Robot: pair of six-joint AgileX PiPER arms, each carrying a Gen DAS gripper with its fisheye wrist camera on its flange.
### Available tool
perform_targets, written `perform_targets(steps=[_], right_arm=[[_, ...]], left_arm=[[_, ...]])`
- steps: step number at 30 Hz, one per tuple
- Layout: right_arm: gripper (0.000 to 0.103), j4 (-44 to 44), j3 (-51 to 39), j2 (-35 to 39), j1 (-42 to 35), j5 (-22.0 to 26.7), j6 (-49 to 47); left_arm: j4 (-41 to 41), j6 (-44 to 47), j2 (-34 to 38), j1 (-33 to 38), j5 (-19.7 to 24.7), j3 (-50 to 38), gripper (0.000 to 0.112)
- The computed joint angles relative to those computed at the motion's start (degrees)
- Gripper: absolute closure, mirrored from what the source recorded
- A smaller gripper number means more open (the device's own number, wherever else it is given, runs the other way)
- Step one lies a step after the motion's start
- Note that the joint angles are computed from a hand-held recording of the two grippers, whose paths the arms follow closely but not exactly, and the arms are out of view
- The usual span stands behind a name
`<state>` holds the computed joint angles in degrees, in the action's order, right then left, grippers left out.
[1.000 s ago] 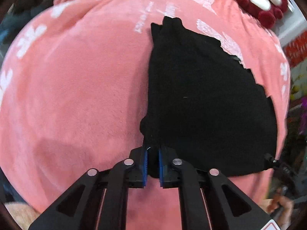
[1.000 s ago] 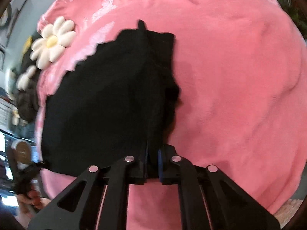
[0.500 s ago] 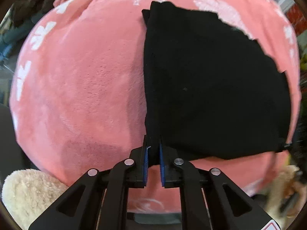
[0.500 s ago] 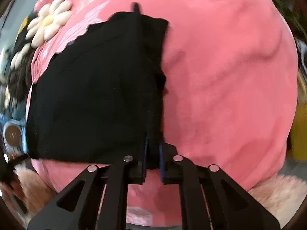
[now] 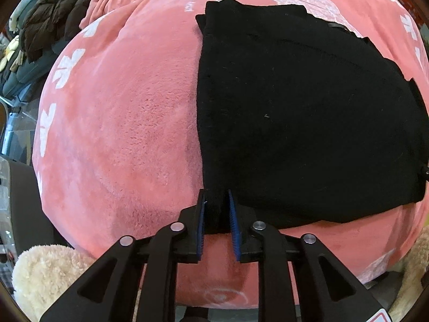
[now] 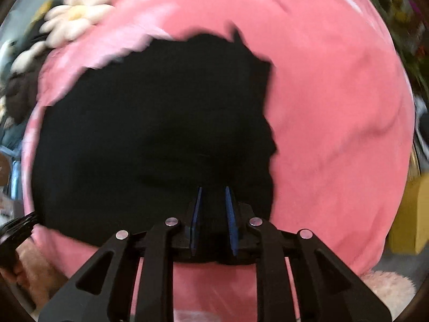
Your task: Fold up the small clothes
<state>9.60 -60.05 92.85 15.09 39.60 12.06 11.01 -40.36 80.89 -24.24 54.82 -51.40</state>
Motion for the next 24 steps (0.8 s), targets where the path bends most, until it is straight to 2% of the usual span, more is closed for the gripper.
perform_targets(steps=[3,7,9,10,11,13,14,15,16,17,18,20,21,22,24], right_arm=[[0.084,6.44,-0.97,-2.76,-2.56,-0.33,-4.43],[0.082,2.48,-8.04,-0.36,-3.48,1.11,-3.34],[0.068,-0.49,-11.75,2.44,-3.87,0.44,-1.69],[0.057,-2.43,-13.23,3.87,-3.67,-0.06,0.09],[0.052,-3.21,-14.90,5.91,-3.61,-0.85,0.95],[0.052,-1.92,-19.33,10.70,-4.18,-0.36,0.12],[0.057,-1.56,-19.60,11.17,-3.99,0.28,-0.07],[0.067,-0.42,-20.74,12.47,-3.88,0.82,-1.37],[0.092,0.78,-21.84,13.13,-3.79,0.94,-2.85],[0.099,1.31,-21.32,11.49,-3.56,0.59,-3.42],[0.099,1.68,-20.17,9.51,-3.02,-1.51,-3.89],[0.099,-4.47,-18.53,7.25,-1.18,-5.74,-0.18],[0.099,-9.20,-19.89,9.03,-0.50,-4.88,2.90],[0.096,-11.64,-21.88,11.61,-0.84,-1.74,3.84],[0.095,-11.30,-21.61,14.52,-2.66,0.08,3.62]], left_arm=[[-0.71,2.34,-0.49,2.02,-1.61,1.23,0.084],[-1.23,2.97,-2.50,4.16,-5.26,4.41,0.071],[-1.61,2.97,-4.03,5.49,-7.77,6.55,0.067],[-1.51,2.59,-4.65,5.64,-8.64,7.32,0.065],[-1.47,2.31,-5.27,5.77,-9.46,8.08,0.065],[-1.65,1.30,-6.06,6.00,-10.88,8.97,0.062],[-1.60,0.85,-6.26,5.99,-11.34,9.30,0.061],[-1.73,0.64,-6.46,6.33,-12.24,9.66,0.061],[-1.70,0.31,-6.55,6.38,-12.83,9.80,0.061],[-1.39,-0.04,-6.53,6.28,-13.17,9.81,0.060],[-0.46,-0.83,-6.35,5.73,-13.24,9.67,0.059],[1.87,-2.96,-6.08,4.44,-13.41,9.68,0.057],[2.87,-4.77,-6.12,3.31,-13.27,9.80,0.056],[3.63,-6.64,-6.25,2.09,-13.01,9.89,0.055],[4.11,-7.61,-5.80,2.10,-13.32,9.74,0.053]])
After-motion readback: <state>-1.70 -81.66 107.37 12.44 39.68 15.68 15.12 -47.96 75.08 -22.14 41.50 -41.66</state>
